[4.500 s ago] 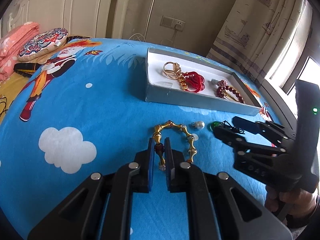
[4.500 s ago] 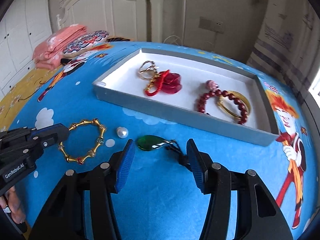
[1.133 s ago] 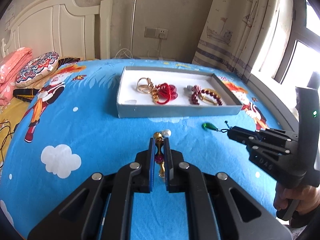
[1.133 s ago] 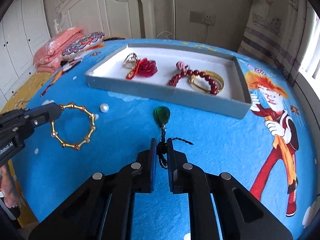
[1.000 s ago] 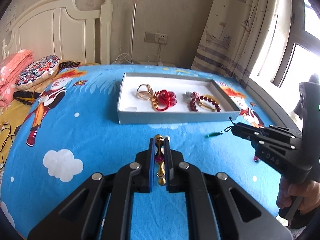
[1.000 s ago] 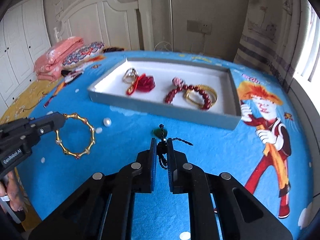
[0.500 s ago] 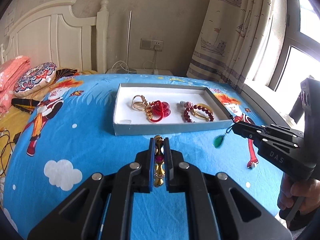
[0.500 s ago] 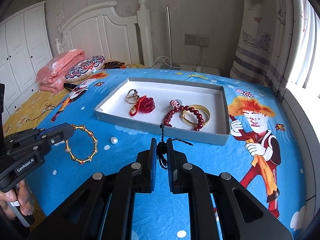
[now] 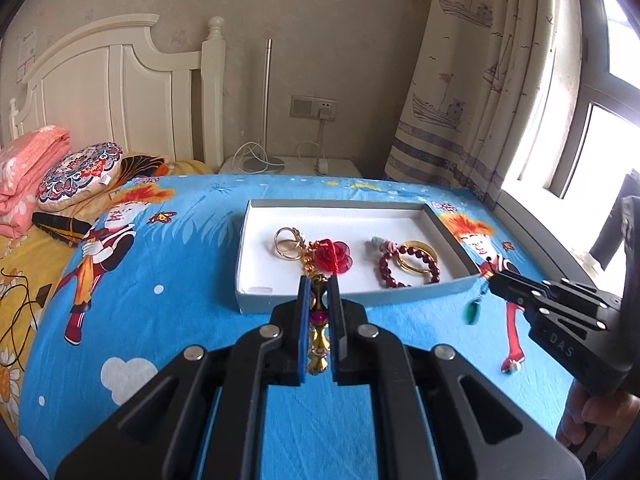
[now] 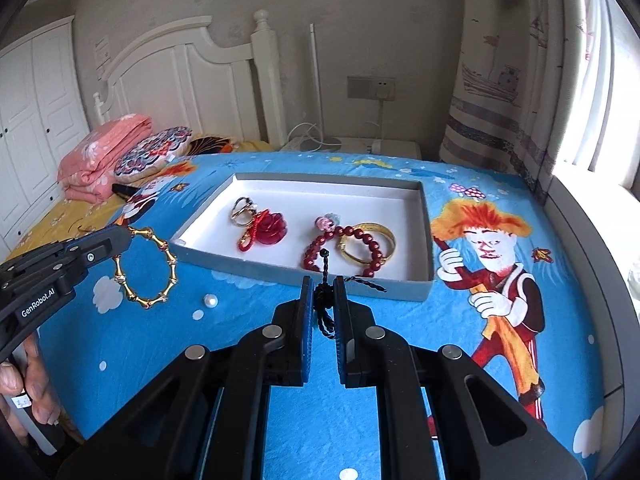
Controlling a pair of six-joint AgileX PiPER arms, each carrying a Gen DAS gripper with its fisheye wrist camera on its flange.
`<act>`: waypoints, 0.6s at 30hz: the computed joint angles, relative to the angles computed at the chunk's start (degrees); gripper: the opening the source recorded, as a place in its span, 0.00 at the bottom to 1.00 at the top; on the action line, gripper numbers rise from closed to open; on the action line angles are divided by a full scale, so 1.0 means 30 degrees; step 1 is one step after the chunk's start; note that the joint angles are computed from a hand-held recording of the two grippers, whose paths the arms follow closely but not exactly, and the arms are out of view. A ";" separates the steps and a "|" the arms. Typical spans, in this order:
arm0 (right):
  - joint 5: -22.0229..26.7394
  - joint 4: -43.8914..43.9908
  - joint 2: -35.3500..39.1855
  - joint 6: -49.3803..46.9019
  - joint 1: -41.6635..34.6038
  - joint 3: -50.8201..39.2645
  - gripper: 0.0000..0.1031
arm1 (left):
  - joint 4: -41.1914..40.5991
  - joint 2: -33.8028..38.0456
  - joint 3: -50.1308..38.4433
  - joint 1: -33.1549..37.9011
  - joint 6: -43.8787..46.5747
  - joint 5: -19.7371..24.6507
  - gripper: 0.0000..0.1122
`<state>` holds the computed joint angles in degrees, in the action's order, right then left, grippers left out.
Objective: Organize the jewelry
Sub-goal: 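Carry the bamboo bracelet and green pendant over the white tray with both tools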
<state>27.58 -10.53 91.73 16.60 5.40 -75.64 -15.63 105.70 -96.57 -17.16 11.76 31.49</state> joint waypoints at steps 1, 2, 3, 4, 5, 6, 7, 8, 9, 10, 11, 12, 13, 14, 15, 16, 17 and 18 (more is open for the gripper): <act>0.0012 -0.0377 0.0039 0.0468 0.0037 -0.0045 0.10 | 0.0188 0.0135 -0.0186 -0.0060 -0.0143 0.0013 0.07; -0.0003 -0.0790 0.0062 0.1044 0.0085 -0.0044 0.10 | 0.0442 0.0307 -0.0421 -0.0148 -0.0337 0.0008 0.07; 0.0015 -0.1586 0.0096 0.1919 0.0217 -0.0049 0.10 | 0.0604 0.0420 -0.0587 -0.0205 -0.0473 0.0016 0.07; 0.0028 -0.2027 0.0145 0.2396 0.0281 -0.0070 0.10 | 0.0772 0.0584 -0.0829 -0.0263 -0.0593 0.0045 0.07; 0.0066 -0.2413 0.0240 0.2914 0.0350 -0.0149 0.10 | 0.1022 0.0754 -0.1064 -0.0331 -0.0743 0.0001 0.07; 0.0102 -0.2704 0.0299 0.3284 0.0405 -0.0223 0.10 | 0.1174 0.0855 -0.1228 -0.0369 -0.0856 0.0013 0.07; 0.0133 -0.3027 0.0377 0.3651 0.0452 -0.0309 0.10 | 0.1376 0.1017 -0.1463 -0.0424 -0.0996 0.0031 0.07; 0.0199 -0.3597 0.0461 0.4374 0.0534 -0.0416 0.10 | 0.1559 0.1222 -0.1740 -0.0473 -0.1105 0.0100 0.07; 0.0264 -0.3849 0.0549 0.4689 0.0574 -0.0541 0.10 | 0.1763 0.1400 -0.1976 -0.0513 -0.1261 0.0174 0.07; 0.0287 -0.4043 0.0604 0.4928 0.0592 -0.0607 0.10 | 0.1891 0.1512 -0.2120 -0.0538 -0.1373 0.0217 0.07; 0.0319 -0.4463 0.0645 0.5438 0.0658 -0.0656 0.10 | 0.1925 0.1673 -0.2315 -0.0531 -0.1418 0.0275 0.07; 0.0374 -0.4586 0.0749 0.5582 0.0673 -0.0786 0.10 | 0.1917 0.1744 -0.2402 -0.0499 -0.1423 0.0293 0.07; 0.0431 -0.4788 0.0852 0.5820 0.0697 -0.0897 0.10 | 0.1860 0.1852 -0.2528 -0.0466 -0.1405 0.0321 0.07; 0.0466 -0.5058 0.0903 0.6135 0.0732 -0.0948 0.10 | 0.1755 0.1941 -0.2641 -0.0432 -0.1324 0.0375 0.07; 0.0495 -0.5142 0.0977 0.6258 0.0722 -0.1016 0.10 | 0.1708 0.1963 -0.2671 -0.0415 -0.1274 0.0382 0.07; 0.0516 -0.5139 0.1040 0.6280 0.0708 -0.1074 0.10 | 0.1635 0.2045 -0.2767 -0.0403 -0.1214 0.0405 0.07; 0.0571 -0.5196 0.1119 0.6336 0.0716 -0.1166 0.10 | 0.1562 0.2110 -0.2858 -0.0390 -0.1154 0.0447 0.07; 0.0602 -0.5146 0.1203 0.6281 0.0707 -0.1250 0.10 | 0.1515 0.2139 -0.2897 -0.0379 -0.1116 0.0456 0.07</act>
